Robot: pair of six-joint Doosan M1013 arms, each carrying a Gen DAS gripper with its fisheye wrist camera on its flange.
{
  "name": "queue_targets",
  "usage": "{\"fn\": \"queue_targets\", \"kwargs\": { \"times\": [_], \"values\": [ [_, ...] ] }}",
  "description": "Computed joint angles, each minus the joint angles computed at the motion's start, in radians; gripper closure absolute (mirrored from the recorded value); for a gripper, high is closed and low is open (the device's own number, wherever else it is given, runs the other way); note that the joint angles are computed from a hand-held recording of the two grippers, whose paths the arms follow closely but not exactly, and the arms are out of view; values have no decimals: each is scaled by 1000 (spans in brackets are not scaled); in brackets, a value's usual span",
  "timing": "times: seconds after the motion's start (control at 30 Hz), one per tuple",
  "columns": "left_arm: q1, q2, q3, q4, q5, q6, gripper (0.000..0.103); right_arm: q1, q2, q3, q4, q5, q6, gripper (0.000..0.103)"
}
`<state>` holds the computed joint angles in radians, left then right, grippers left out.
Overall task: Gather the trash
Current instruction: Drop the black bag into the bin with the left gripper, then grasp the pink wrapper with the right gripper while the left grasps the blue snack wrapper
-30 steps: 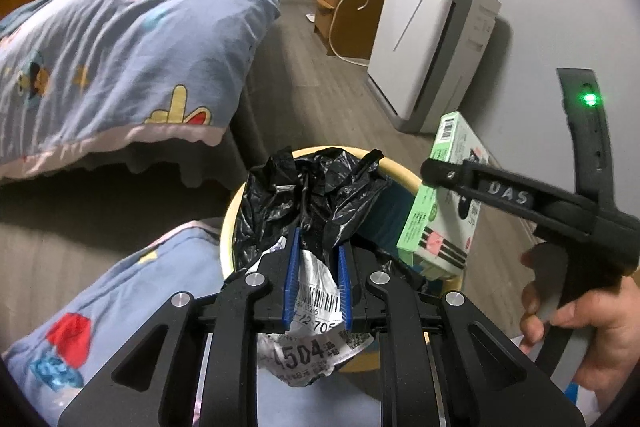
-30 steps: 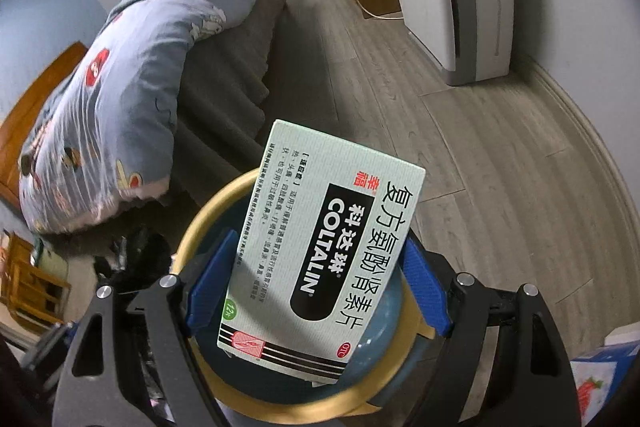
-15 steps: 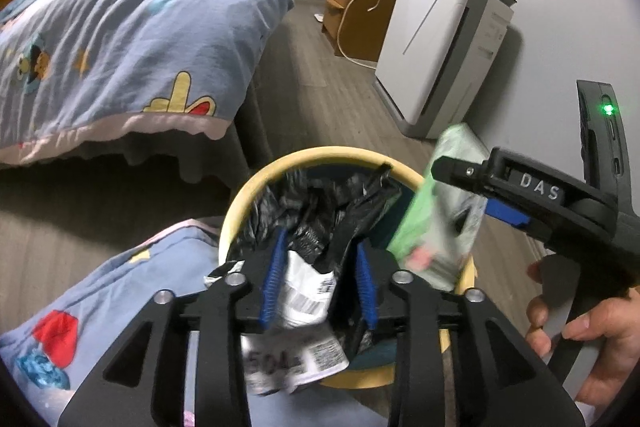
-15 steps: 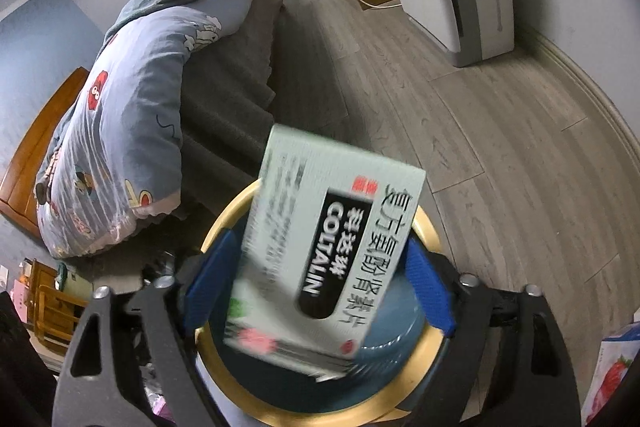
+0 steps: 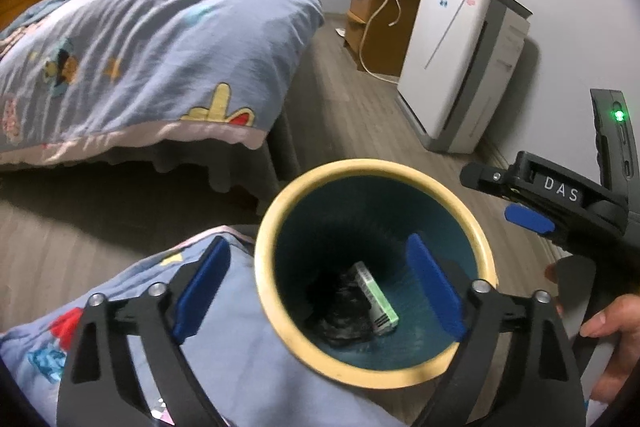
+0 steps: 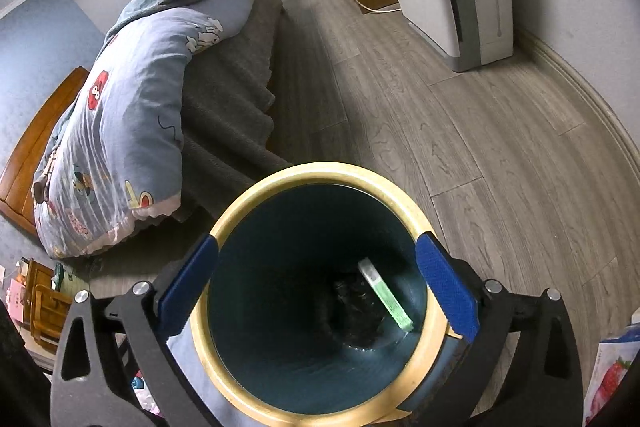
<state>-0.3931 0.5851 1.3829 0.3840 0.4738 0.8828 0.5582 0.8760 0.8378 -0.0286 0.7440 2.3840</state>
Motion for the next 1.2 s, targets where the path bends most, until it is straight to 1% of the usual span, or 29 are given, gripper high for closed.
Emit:
{"fn": "queue_targets", "kwargs": {
  "times": [0.23, 0.43, 0.53, 0.63, 0.73, 0.8, 0.87, 0.93, 0.97, 1.13, 1.2],
  "values": [
    [0, -25, 26, 39, 17, -38, 11, 7, -17, 12, -27, 6, 5, 6],
    [-12, -84, 83, 121, 25, -109, 11, 19, -49, 19, -83, 27, 8, 6],
    [-19, -129, 119, 192, 35, -158, 11, 27, -74, 27, -118, 18, 10, 6],
    [-25, -187, 169, 269, 37, -234, 11, 42, -84, 16, -142, 36, -38, 6],
    [-31, -251, 226, 328, 54, -309, 10, 65, -88, -5, -178, 78, -88, 6],
    [-35, -295, 265, 363, 79, -352, 9, 84, -82, -27, -201, 135, -109, 6],
    [-37, -339, 303, 392, 98, -389, 9, 96, -76, -45, -188, 175, -133, 6],
    [-35, -380, 339, 411, 117, -430, 9, 110, -78, -50, -157, 188, -150, 6],
    [-32, -406, 365, 412, 125, -450, 9, 114, -79, -49, -146, 189, -154, 6],
    [-28, -486, 444, 450, 181, -504, 8, 151, -90, -36, -72, 170, -167, 6],
    [-24, -511, 477, 465, 208, -528, 8, 167, -78, -51, -46, 189, -169, 6]
  ]
}}
